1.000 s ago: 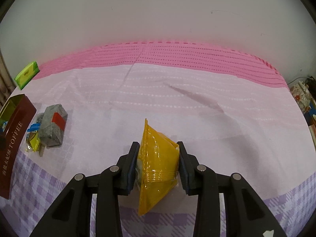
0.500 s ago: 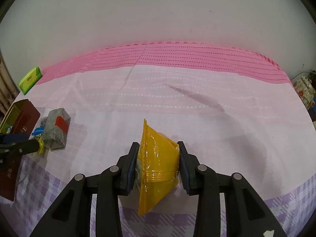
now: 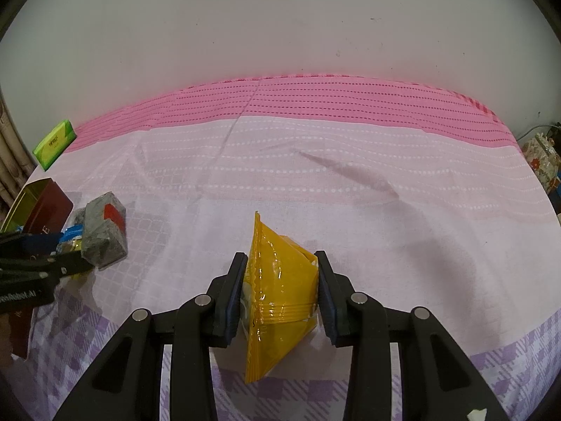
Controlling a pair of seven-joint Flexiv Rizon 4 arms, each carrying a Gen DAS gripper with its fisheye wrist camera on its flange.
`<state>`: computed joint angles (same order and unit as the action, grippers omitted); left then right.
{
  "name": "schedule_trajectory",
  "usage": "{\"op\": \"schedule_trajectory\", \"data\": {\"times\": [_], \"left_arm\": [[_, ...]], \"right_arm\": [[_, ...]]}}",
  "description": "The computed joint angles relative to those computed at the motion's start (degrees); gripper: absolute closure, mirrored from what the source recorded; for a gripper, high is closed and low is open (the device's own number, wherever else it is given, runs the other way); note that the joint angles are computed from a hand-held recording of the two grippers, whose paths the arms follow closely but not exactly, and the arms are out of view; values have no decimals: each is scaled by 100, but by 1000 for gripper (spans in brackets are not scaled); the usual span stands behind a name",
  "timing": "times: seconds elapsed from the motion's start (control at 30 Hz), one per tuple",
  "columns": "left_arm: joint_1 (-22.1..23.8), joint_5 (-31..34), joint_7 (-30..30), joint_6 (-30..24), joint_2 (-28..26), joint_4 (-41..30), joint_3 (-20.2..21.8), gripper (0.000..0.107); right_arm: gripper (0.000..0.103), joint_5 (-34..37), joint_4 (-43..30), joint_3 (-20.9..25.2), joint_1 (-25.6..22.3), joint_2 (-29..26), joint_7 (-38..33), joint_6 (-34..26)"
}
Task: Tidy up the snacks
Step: 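Grasp the yellow-ended wrapped candy with the left gripper while the right holds the yellow bag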
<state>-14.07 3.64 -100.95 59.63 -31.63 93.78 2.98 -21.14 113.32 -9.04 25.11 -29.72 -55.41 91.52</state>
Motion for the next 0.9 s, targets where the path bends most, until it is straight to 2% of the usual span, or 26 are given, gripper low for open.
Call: {"op": "schedule_trajectory", "data": {"times": [0.13,0.23,0.43,0.9], "left_arm": [[34,-68,32,84,-2,46,-51,51],[32,-80,51,219,34,162,-62,58],[91,-160,190,425,286,561,-91,65],[8,-99,12,238,641,901,-74,67]], "right_arm": [[67,2,-31,29,-22,-11,-13,-23],[67,3,-33,34,-27,-11,-13,-22],[67,3,-29,32,-28,-7,-17,-22],[67,-21,-25,-19,22,0,12,-40]]}}
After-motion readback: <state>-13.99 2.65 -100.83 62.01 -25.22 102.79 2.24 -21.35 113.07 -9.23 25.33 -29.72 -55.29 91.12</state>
